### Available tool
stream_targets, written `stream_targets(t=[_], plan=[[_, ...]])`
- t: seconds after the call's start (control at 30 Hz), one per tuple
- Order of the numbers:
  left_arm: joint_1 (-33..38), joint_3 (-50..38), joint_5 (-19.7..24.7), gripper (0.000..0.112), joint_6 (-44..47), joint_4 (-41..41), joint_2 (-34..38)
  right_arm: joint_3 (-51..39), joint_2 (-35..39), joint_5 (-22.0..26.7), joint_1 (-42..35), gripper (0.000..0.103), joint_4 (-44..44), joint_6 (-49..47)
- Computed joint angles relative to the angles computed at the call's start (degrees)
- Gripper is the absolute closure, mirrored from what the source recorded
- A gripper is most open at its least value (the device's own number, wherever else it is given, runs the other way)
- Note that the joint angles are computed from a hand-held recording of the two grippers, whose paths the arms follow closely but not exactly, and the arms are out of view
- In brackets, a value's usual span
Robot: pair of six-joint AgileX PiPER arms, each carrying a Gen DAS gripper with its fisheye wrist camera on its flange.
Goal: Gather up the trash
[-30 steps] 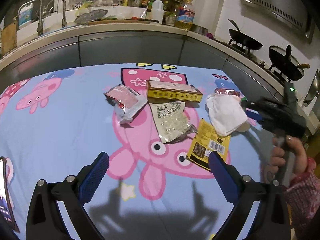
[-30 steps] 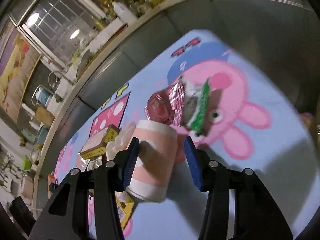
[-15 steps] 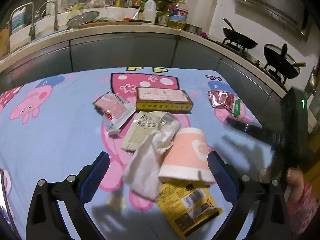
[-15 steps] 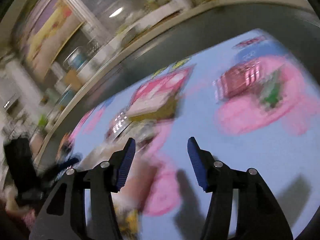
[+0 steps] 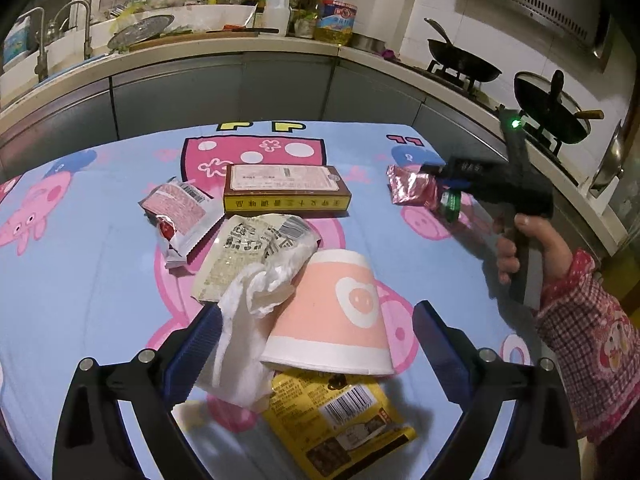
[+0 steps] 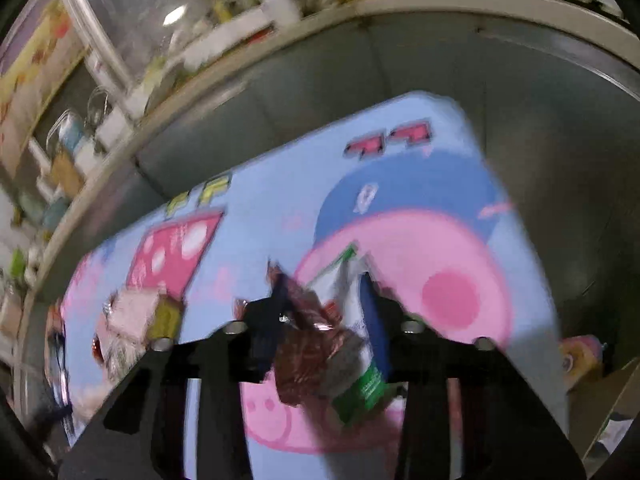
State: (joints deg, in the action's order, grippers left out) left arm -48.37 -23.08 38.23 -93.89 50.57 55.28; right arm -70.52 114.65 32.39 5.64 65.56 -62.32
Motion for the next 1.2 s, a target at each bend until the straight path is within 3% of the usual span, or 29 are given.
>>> stream_targets(t=[0.23, 0.33, 0.5, 0.73, 0.9, 1.03, 1.2], plan=[[-2.6, -0.7, 0.0, 0.023, -0.6, 0.3, 0.8, 26.8, -11.3, 8.9, -2.7, 0.076, 18.0, -25.5], [-4.7, -1.1, -0.6, 0.025, -1.3, 0.4, 2.2, 37.9, -15.6, 14.7, -5.6, 0.074, 21.1, -33.3], [-8.3, -2.2, -0.2, 0.026, -4.2, 0.9, 5.9, 50.1, -20.3, 18.6, -13.0, 0.074, 27.2, -43.5], [-13.9, -4.8, 4.1, 0.027, -7.3, 1.5, 11.2, 49.5, -17.5, 22.3, -21.9, 0.073, 26.2, -42.4], [-13.5, -5.2, 4.1, 0.027, -7.5, 1.0, 12.9, 47.7, -21.6, 17.9, -17.3, 0.053, 28.4, -38.0], [-13.1, -5.1, 4.2, 0.027, -7.5, 0.8, 13.0, 47.3, -22.8, 14.4, -13.4, 0.053, 31.1, -37.6], [-12.1, -5.1, 4.6, 0.027, -7.3, 0.4, 13.7, 47.4, -22.2, 13.6, -11.2, 0.053, 32.6, -37.7]])
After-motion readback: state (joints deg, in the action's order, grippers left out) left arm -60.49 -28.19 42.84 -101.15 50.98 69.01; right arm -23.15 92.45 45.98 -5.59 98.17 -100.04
